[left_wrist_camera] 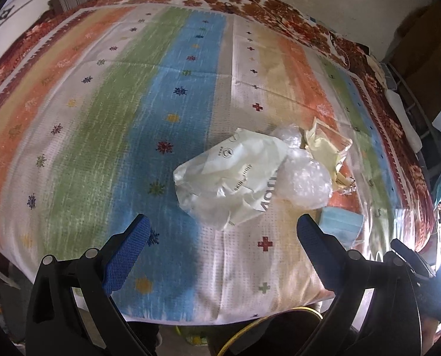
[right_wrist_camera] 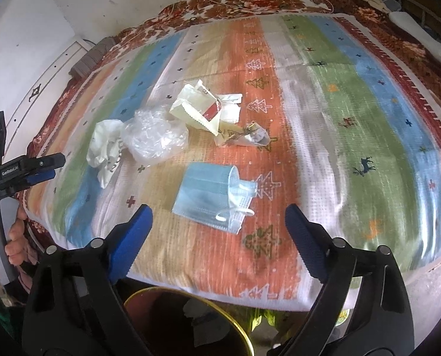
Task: Collect trash
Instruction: 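Grasp the white 'Natural' bag with the left tool while the right tool grasps the blue mask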
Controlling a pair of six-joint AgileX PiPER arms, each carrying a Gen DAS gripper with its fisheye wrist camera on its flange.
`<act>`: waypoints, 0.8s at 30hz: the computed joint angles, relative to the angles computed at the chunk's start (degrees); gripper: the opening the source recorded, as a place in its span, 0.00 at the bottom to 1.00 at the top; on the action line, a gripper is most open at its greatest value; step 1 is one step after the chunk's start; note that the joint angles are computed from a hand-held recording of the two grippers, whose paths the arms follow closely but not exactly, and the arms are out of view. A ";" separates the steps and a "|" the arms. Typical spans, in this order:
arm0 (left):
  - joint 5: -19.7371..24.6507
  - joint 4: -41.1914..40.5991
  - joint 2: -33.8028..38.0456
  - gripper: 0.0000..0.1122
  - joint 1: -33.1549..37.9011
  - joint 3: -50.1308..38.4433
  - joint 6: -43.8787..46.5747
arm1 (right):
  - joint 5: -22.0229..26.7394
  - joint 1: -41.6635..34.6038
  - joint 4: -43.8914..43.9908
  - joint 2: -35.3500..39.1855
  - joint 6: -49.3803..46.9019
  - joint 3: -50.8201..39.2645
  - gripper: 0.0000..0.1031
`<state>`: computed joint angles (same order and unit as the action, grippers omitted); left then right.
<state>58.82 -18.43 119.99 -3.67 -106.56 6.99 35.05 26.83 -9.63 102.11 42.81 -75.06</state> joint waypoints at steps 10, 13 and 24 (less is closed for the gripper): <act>0.93 -0.79 5.83 0.85 0.77 -6.78 6.44 | -0.93 -2.60 5.29 5.22 -6.75 -3.58 0.72; 2.14 -2.19 7.80 0.84 1.46 -9.46 8.26 | -0.68 -2.91 6.38 6.79 -8.71 -4.92 0.66; 6.91 -4.71 15.82 0.75 1.30 -21.41 8.37 | -0.19 -4.01 10.36 11.47 -13.83 -8.53 0.34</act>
<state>65.73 -23.14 135.82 -2.37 -127.97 15.35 34.86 22.82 0.73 113.58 28.98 -83.59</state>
